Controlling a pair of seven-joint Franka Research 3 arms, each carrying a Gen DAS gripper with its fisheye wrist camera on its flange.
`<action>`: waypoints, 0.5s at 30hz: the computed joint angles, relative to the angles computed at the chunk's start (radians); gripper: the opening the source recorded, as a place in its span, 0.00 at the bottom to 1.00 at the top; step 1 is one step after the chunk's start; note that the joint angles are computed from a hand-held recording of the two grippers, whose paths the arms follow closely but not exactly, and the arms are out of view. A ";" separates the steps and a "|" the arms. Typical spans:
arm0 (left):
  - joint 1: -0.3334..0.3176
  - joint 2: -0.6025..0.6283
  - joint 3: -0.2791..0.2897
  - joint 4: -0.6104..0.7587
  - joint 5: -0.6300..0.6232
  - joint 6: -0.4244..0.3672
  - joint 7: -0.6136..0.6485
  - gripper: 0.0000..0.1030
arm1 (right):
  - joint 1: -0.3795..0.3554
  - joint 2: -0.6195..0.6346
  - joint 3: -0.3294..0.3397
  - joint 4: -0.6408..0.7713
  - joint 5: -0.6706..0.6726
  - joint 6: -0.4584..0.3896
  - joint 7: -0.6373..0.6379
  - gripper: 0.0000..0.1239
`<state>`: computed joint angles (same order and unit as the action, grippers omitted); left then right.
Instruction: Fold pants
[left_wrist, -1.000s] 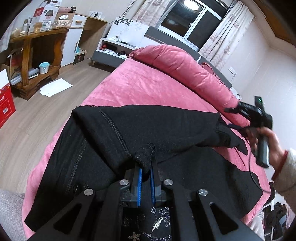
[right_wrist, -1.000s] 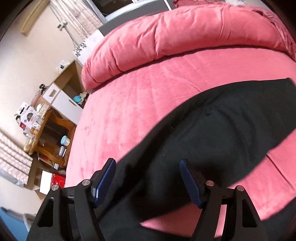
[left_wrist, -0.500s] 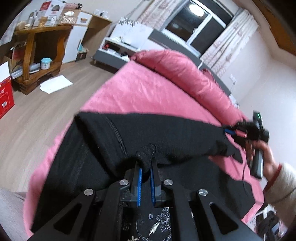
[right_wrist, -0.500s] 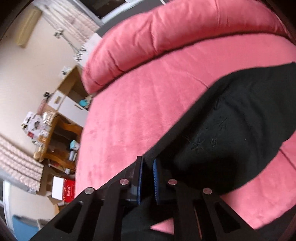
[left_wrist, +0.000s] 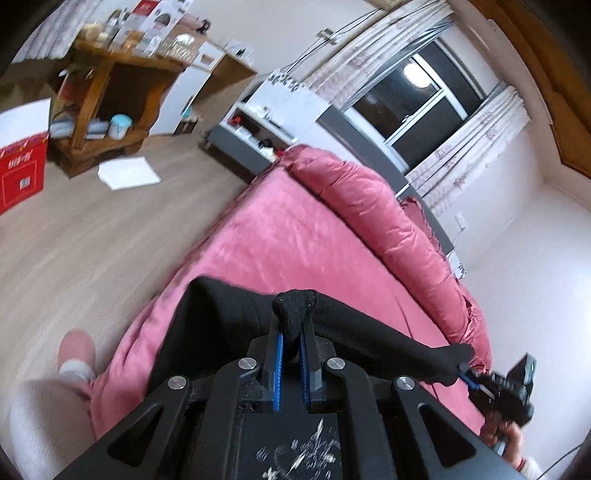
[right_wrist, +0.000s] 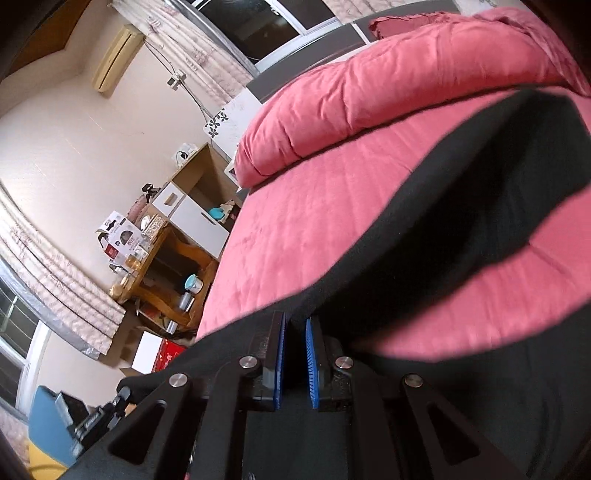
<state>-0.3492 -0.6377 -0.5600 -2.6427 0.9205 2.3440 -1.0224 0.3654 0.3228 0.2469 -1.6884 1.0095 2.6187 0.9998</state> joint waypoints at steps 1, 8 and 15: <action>-0.008 -0.003 -0.001 -0.010 -0.013 0.003 -0.015 0.07 | -0.008 -0.034 0.009 -0.059 0.036 0.012 -0.029 0.09; -0.039 0.039 0.007 -0.023 -0.072 0.032 -0.017 0.07 | 0.024 -0.108 -0.015 -0.262 0.086 0.054 -0.059 0.09; -0.048 0.038 0.002 -0.044 -0.088 0.095 -0.064 0.31 | 0.022 -0.049 -0.027 -0.264 0.009 0.028 0.015 0.09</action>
